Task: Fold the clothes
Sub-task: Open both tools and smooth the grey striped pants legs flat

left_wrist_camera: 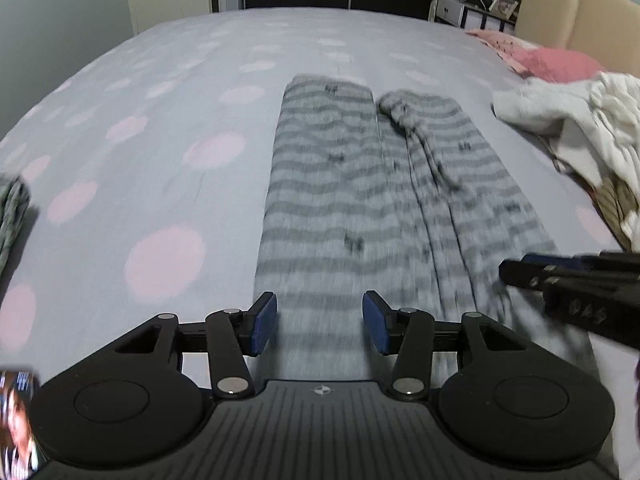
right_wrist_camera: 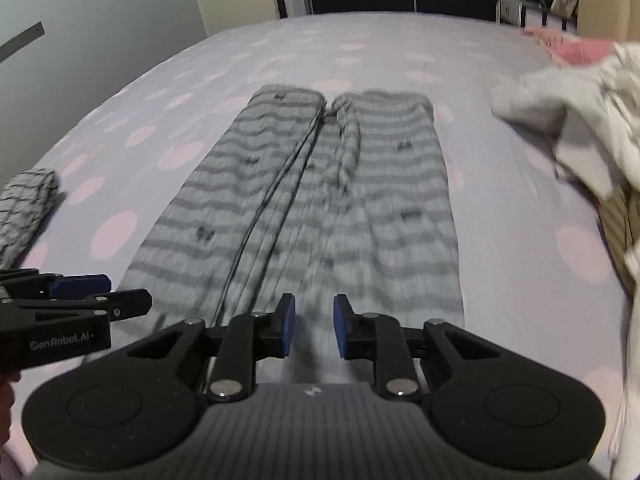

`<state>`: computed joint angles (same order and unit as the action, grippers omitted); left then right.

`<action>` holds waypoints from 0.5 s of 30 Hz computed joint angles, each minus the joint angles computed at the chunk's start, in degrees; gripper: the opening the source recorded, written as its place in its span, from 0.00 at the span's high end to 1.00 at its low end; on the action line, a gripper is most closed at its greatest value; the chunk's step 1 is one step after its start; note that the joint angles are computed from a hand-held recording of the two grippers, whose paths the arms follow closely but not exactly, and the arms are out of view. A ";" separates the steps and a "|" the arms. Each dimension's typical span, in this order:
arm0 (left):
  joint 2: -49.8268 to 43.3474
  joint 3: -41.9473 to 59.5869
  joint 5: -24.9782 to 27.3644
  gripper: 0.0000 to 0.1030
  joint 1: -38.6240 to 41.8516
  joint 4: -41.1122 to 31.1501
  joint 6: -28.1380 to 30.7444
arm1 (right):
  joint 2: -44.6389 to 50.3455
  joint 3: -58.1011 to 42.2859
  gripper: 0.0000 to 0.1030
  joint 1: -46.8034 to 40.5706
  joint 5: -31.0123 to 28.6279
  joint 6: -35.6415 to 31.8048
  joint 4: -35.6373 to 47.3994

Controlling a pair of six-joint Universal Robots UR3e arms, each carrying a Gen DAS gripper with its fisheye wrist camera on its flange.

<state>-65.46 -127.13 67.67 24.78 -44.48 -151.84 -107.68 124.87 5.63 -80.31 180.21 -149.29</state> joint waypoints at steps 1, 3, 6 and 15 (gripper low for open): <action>-3.62 1.15 1.16 0.56 -2.26 4.13 -2.56 | 3.33 -1.44 0.77 1.23 -1.84 1.25 -2.46; -10.23 3.72 2.39 0.56 -5.74 11.18 -6.56 | 8.50 -3.81 0.77 1.92 -2.98 3.30 -5.85; -18.03 6.27 3.25 0.56 -9.10 20.27 -9.46 | 16.20 -8.17 0.77 3.63 -5.57 5.15 -10.73; -27.75 4.22 -1.57 0.56 -6.77 32.52 -7.43 | 28.48 -13.33 0.77 6.81 -9.84 3.56 -21.95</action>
<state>-93.21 -122.91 66.10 18.01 -11.96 -159.27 -79.20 111.55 12.43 -90.15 183.77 -171.24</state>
